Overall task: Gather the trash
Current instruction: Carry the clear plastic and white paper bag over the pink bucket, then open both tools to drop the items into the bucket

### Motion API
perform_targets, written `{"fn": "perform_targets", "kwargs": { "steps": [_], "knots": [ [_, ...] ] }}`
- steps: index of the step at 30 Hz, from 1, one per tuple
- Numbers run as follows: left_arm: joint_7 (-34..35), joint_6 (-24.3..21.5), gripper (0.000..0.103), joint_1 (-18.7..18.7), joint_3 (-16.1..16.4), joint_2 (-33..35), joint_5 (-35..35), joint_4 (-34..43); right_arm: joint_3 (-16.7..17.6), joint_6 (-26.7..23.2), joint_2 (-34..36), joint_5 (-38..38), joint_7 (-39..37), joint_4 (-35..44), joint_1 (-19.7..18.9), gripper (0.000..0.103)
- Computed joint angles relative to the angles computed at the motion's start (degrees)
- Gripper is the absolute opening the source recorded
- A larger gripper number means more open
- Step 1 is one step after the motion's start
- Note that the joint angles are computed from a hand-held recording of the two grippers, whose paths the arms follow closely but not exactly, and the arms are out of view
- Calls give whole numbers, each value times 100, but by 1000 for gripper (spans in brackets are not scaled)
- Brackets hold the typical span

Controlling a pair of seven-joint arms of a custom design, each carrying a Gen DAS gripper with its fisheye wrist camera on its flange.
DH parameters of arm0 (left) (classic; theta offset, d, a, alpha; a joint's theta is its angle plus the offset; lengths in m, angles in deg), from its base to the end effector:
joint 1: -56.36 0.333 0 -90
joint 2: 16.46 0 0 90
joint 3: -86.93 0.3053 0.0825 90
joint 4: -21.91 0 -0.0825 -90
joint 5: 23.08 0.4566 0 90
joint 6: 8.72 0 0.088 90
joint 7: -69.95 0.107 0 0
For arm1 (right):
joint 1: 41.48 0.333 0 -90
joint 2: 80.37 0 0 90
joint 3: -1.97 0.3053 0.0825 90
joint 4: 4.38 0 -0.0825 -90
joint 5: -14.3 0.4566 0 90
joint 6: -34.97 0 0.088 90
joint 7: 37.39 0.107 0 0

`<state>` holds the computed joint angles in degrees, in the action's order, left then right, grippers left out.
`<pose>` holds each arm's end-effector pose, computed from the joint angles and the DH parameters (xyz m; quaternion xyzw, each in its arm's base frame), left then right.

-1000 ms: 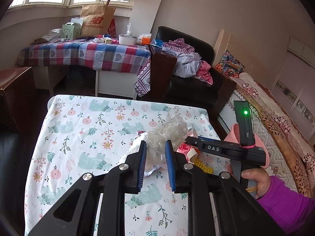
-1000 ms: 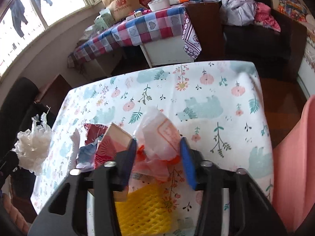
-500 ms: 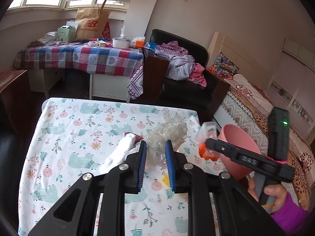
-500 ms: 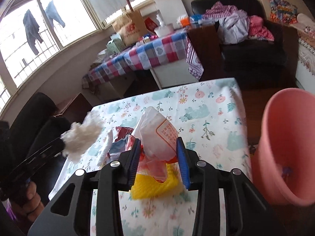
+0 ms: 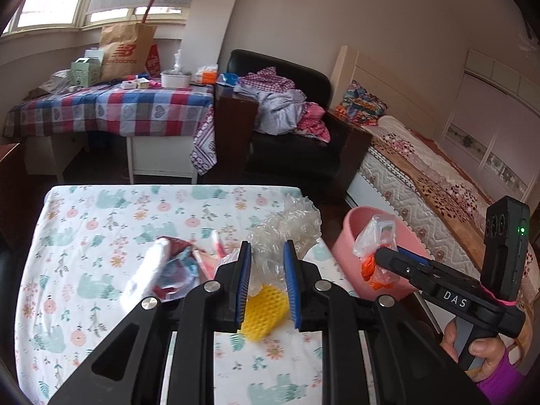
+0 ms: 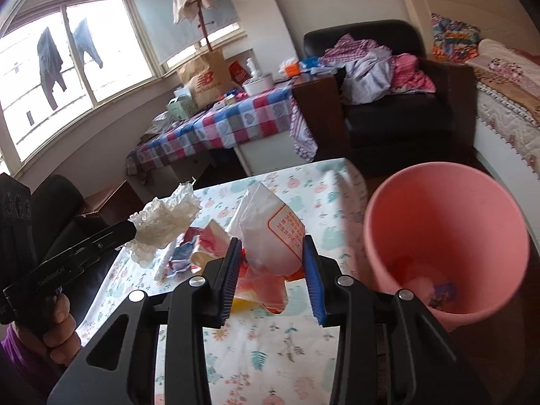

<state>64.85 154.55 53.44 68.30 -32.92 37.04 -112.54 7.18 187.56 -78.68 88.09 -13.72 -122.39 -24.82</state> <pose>0.5044 -0.2540 0.4585 -0.7234 0.5077 -0.3803 0.2725 0.6142 0.2164 0.4210 -0.7595 0.4452 -0.0469 0.4719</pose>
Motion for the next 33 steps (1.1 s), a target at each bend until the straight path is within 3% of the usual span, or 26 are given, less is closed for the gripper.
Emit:
{"fn": "perform_targets", "kwargs": {
  "steps": [5,15,26,33],
  "knots": [
    [323,-9,18,-154,12,531,-5,508,-74,187,-4,176,5,-23,-94,37],
    [1247,-63,18,-823,380,1752,-232,1721,-164,670,230,429,178,104,-386,37],
    [3033,-411,19,-1519,742,3165,-1453,3184,-95,1056,619,264,557,283,-672,37],
    [3763,-615,20,-1850,914,3847,-1988,3956,-23,1187,781,8,786,328,-780,37]
  ]
}}
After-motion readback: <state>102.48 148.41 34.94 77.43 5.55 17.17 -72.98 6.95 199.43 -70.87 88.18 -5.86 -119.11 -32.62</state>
